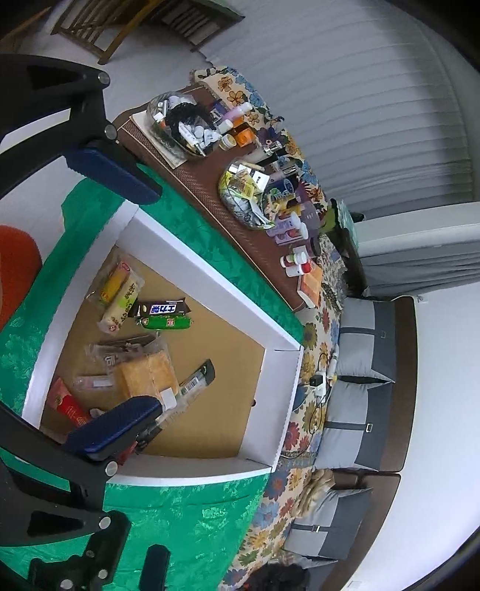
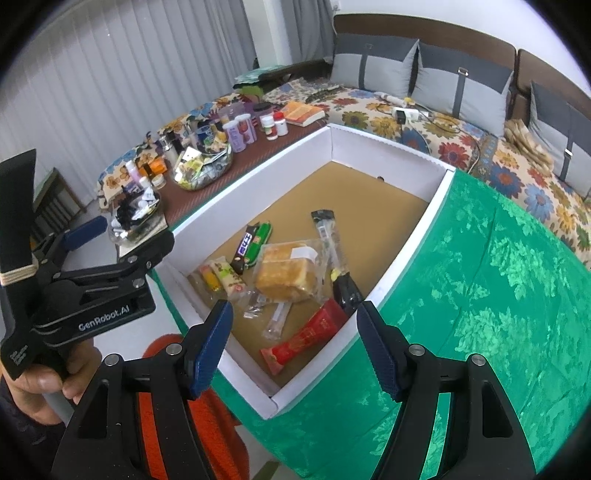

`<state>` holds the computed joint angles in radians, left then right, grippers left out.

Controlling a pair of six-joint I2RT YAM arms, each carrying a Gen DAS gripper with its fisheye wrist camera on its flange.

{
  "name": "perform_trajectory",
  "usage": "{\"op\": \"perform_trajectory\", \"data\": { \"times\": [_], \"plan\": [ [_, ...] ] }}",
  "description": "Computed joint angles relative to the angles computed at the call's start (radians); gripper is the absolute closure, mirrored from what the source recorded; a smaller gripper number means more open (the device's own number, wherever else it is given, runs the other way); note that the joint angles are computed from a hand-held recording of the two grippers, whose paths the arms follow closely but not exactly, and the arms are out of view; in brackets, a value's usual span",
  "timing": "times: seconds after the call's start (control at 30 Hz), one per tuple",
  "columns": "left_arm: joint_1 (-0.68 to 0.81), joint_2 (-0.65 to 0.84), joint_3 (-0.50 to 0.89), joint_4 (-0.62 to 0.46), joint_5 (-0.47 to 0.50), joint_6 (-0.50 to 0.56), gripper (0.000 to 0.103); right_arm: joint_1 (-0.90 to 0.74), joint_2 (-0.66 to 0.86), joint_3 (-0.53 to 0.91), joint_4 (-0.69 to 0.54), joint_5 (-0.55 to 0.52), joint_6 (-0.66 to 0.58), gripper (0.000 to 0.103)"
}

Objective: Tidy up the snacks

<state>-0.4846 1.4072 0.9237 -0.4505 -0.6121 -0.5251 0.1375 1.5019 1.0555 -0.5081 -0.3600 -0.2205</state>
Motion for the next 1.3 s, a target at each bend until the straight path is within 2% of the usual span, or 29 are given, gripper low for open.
{"op": "perform_trajectory", "data": {
  "times": [0.17,0.63,0.8,1.3],
  "plan": [
    [-0.008,-0.007,0.032,-0.066,-0.001,-0.024,0.0,0.011,-0.006,0.008,0.006,0.018,0.013,0.03],
    [0.034,-0.044,-0.006,-0.02,0.062,-0.073,0.0,0.026,0.03,0.015,0.013,0.024,0.019,0.03],
    [0.019,-0.007,0.023,-0.056,0.013,-0.07,0.0,0.026,0.036,0.009,0.021,0.021,0.024,0.03],
    [0.005,0.008,0.013,-0.014,0.021,-0.055,0.0,0.011,0.048,0.011,0.024,0.016,0.025,0.03]
  ]
}}
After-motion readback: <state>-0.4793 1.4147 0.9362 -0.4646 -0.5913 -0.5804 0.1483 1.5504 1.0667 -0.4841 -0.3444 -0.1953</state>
